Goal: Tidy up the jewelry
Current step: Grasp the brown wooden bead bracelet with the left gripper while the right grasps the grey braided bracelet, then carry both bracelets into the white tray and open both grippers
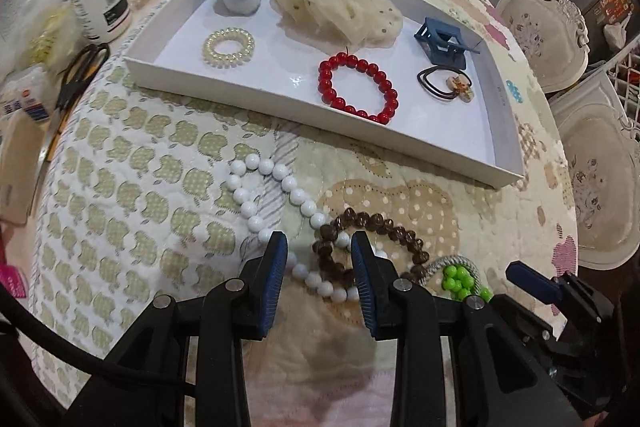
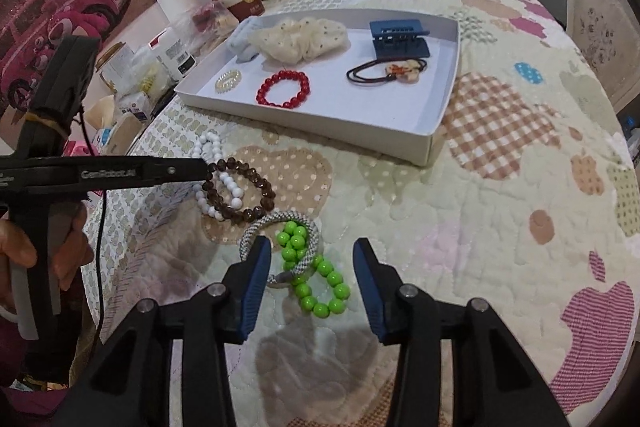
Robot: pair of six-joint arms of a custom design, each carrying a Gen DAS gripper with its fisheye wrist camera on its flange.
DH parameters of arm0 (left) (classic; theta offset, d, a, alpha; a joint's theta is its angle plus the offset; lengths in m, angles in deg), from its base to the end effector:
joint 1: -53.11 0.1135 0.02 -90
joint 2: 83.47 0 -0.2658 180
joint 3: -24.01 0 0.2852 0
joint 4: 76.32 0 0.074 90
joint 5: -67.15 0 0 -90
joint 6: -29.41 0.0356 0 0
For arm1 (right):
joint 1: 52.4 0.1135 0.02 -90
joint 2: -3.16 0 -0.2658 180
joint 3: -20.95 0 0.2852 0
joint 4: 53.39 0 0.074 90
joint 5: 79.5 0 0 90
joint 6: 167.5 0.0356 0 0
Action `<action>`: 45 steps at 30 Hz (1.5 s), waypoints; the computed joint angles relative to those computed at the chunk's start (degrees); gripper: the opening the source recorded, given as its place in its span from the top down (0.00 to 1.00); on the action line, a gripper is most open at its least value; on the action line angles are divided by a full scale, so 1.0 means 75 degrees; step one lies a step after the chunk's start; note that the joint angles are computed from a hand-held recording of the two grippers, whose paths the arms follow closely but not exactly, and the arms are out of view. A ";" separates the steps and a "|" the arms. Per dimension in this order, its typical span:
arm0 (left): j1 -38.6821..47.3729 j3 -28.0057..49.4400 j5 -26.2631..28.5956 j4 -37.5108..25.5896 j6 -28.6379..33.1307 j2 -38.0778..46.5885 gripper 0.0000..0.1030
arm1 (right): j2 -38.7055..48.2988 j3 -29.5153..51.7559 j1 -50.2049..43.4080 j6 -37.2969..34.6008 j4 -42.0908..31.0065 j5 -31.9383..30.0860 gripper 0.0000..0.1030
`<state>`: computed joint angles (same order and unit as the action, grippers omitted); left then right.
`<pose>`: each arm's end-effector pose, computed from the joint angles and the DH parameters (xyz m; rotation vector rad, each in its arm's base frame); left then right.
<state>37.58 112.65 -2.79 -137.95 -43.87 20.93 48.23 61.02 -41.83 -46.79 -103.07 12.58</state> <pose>0.3667 -0.1146 0.1886 0.8530 2.7479 -0.5055 0.1769 0.0317 0.1874 0.4589 2.5000 0.2421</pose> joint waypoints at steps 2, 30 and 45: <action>-0.0015 -0.0002 0.0087 0.0112 0.0015 0.0046 0.74 | 0.0222 -0.0015 -0.0065 -0.0022 0.0206 -0.0131 0.57; 0.0521 0.0115 0.0579 -0.0278 0.0565 -0.1639 0.96 | -0.0769 0.0742 0.0288 0.0146 -0.0332 -0.0067 0.94; 0.0769 -0.0092 0.0513 -0.0088 0.0580 -0.2238 0.96 | -0.0799 0.1297 0.0683 0.0074 -0.0759 0.0566 0.94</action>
